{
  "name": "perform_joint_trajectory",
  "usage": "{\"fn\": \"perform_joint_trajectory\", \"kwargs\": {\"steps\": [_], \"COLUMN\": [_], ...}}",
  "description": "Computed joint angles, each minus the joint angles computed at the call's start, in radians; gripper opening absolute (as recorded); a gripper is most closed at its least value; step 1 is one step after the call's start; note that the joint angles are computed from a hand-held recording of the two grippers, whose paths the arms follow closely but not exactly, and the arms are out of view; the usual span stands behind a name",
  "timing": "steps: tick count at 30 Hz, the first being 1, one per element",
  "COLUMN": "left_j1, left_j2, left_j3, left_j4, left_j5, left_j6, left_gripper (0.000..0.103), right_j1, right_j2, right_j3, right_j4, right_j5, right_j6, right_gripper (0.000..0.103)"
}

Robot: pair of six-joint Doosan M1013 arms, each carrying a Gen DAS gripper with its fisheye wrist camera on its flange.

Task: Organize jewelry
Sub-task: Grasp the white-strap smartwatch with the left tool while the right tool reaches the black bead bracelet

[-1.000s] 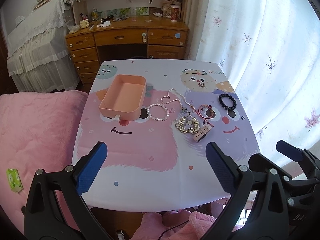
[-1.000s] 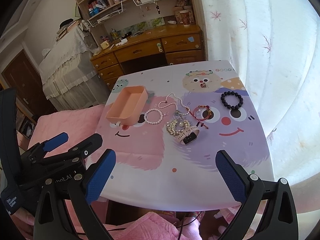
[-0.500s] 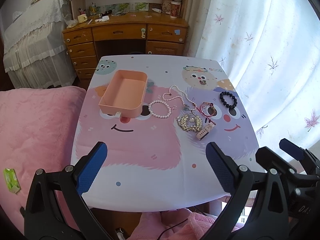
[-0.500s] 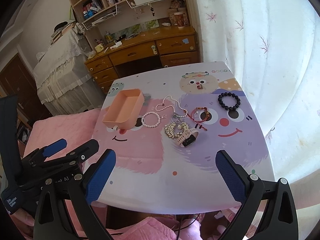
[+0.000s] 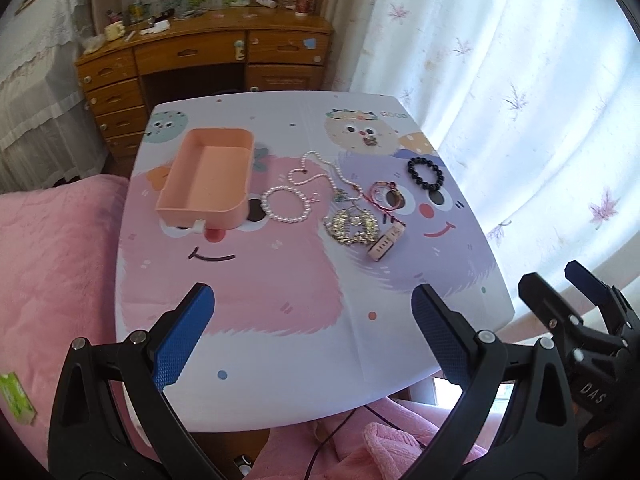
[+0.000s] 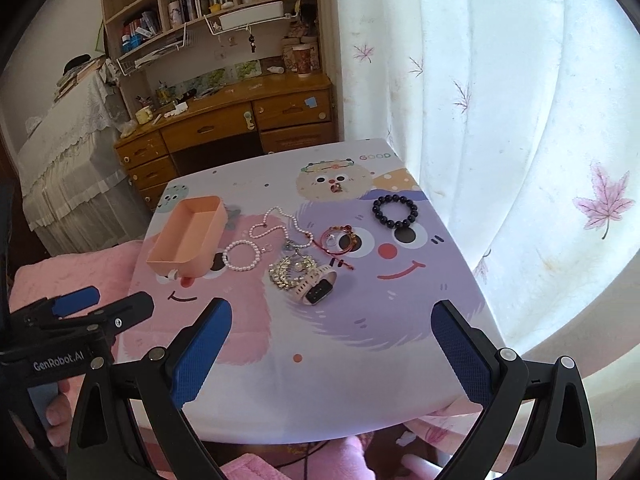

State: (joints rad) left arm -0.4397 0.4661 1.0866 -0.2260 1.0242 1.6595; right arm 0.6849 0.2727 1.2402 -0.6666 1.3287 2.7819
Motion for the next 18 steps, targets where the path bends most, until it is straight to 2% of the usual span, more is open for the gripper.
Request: {"fn": "perform_joint_trajectory", "kwargs": {"steps": [4,6,9,13,15,18], "left_j1": [-0.013,-0.024,-0.039,-0.057,-0.07,-0.087], "left_j2": [0.018,0.02,0.027,0.048,0.073,0.132], "left_j3": [-0.021,-0.02,-0.02,-0.038,-0.071,-0.153], "left_j4": [-0.039,-0.057,-0.074,-0.086,-0.049,-0.021], "left_j5": [-0.003,-0.025,-0.052,-0.068,-0.046,0.028], "left_j6": [0.137,0.233,0.371,0.491,0.479,0.432], "left_gripper": [0.098,0.098,0.098,0.096,0.094,0.089], "right_j1": [0.008,0.008,-0.002,-0.037,-0.065,-0.115], "right_j2": [0.015,0.014,-0.002,-0.02,-0.02,-0.018], "right_j3": [-0.009,-0.002,0.026,0.057,0.066,0.08], "right_j4": [-0.042,-0.069,-0.117,-0.157,-0.162,-0.15], "right_j5": [0.08,0.093,0.065,0.024,0.002,-0.058], "right_j6": [-0.052,-0.075,-0.099,-0.145,-0.179,-0.223], "right_gripper": [0.102,0.101,0.101,0.101,0.1,0.097]}}
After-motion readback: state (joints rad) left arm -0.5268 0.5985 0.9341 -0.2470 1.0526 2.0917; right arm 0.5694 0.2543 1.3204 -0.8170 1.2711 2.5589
